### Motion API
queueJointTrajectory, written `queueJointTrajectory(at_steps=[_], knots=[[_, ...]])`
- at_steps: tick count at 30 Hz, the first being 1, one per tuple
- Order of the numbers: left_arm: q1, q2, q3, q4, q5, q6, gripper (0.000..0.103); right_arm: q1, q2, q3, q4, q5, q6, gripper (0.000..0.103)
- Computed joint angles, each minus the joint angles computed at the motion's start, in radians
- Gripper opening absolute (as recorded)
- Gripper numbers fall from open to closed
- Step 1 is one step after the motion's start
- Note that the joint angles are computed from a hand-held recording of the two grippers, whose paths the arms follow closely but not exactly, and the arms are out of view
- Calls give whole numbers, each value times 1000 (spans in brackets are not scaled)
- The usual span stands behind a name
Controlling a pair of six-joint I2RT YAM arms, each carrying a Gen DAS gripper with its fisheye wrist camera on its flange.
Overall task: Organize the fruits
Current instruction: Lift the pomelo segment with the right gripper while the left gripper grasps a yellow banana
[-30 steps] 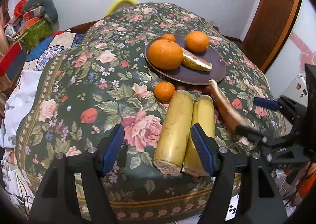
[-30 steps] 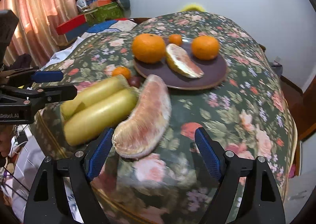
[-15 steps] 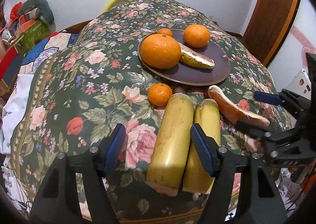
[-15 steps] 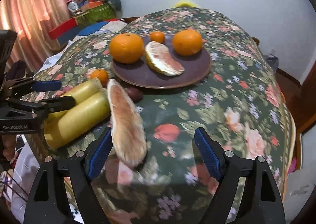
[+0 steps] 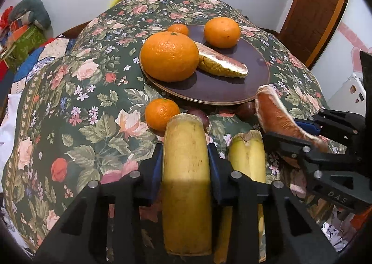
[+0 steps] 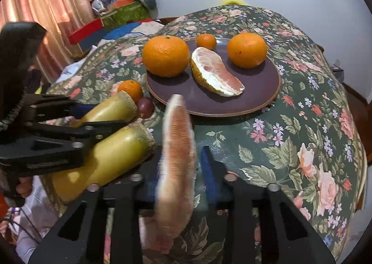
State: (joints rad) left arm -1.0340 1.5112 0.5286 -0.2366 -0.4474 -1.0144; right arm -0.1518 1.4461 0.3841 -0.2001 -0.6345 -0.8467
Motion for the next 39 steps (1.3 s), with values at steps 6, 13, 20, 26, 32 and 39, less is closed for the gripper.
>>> queueJointTrajectory(at_steps=[6, 13, 20, 26, 32, 39], knots=[[-29, -45, 6, -64, -21, -31, 36, -64, -7, 19, -46, -37, -37, 23], [-80, -170, 36, -204, -104, -79, 36, -161, -32, 75, -143, -89, -89, 21], [-114, -245, 106, -296, -186, -72, 36, -231, -50, 143, -227, -147, -98, 21], [-87, -251, 162, -271, -209, 8, 36, -260, -48, 201, -268, -186, -86, 21], [-14, -197, 204, -177, -164, 117, 36, -260, -52, 238, -275, -209, -66, 20], [59, -110, 220, -69, -81, 200, 36, -222, -7, 272, -219, -197, -15, 20]])
